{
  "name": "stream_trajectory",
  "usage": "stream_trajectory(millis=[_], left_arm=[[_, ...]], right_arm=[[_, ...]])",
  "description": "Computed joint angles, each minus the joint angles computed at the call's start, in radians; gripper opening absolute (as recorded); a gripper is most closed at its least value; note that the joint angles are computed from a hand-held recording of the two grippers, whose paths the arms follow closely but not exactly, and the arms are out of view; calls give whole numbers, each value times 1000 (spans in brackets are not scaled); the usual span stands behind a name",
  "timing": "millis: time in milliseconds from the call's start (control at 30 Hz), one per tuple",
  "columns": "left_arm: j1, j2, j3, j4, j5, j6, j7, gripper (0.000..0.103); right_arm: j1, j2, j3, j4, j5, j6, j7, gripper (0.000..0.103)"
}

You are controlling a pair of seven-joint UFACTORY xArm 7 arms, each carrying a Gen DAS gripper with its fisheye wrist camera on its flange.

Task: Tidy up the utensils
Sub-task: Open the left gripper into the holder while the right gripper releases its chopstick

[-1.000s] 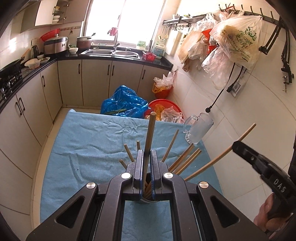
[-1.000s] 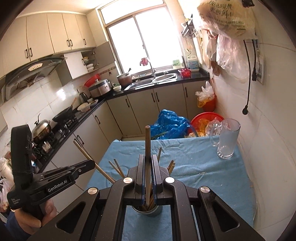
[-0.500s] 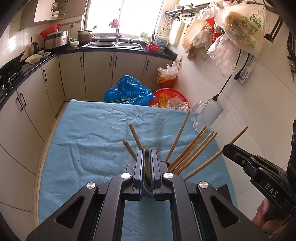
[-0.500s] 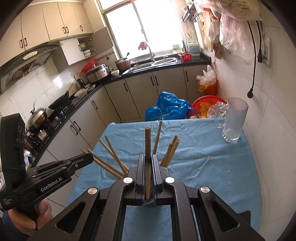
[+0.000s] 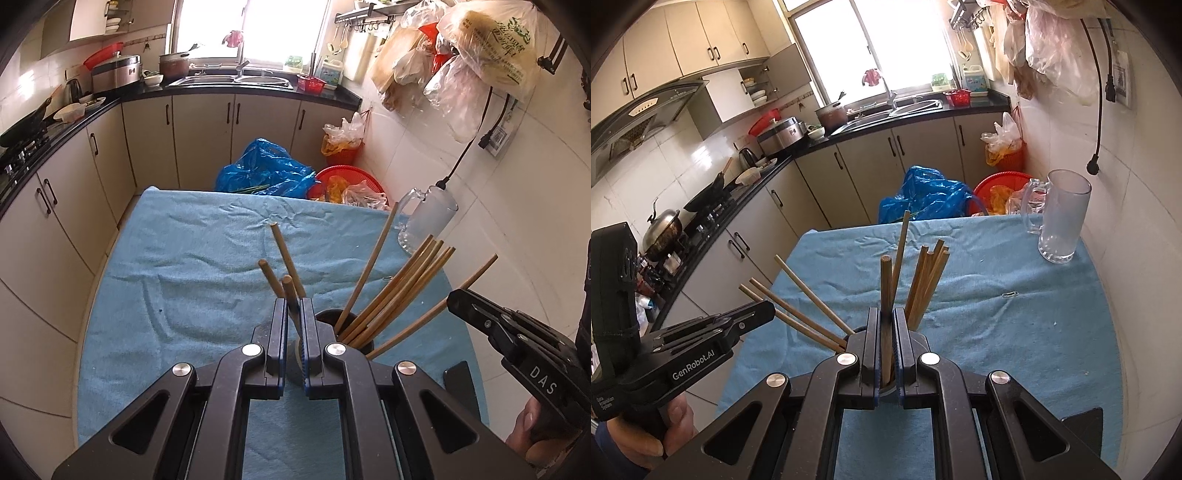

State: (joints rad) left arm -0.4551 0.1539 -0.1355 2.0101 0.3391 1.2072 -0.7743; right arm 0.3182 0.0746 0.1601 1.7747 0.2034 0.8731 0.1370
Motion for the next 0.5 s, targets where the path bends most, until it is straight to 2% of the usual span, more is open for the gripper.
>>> stream_trajectory(millis=[500], left_arm=[[16,-28,-4,-51,-5,-5,-8,7]], right_arm=[[9,33,2,14,-21,34,17,6]])
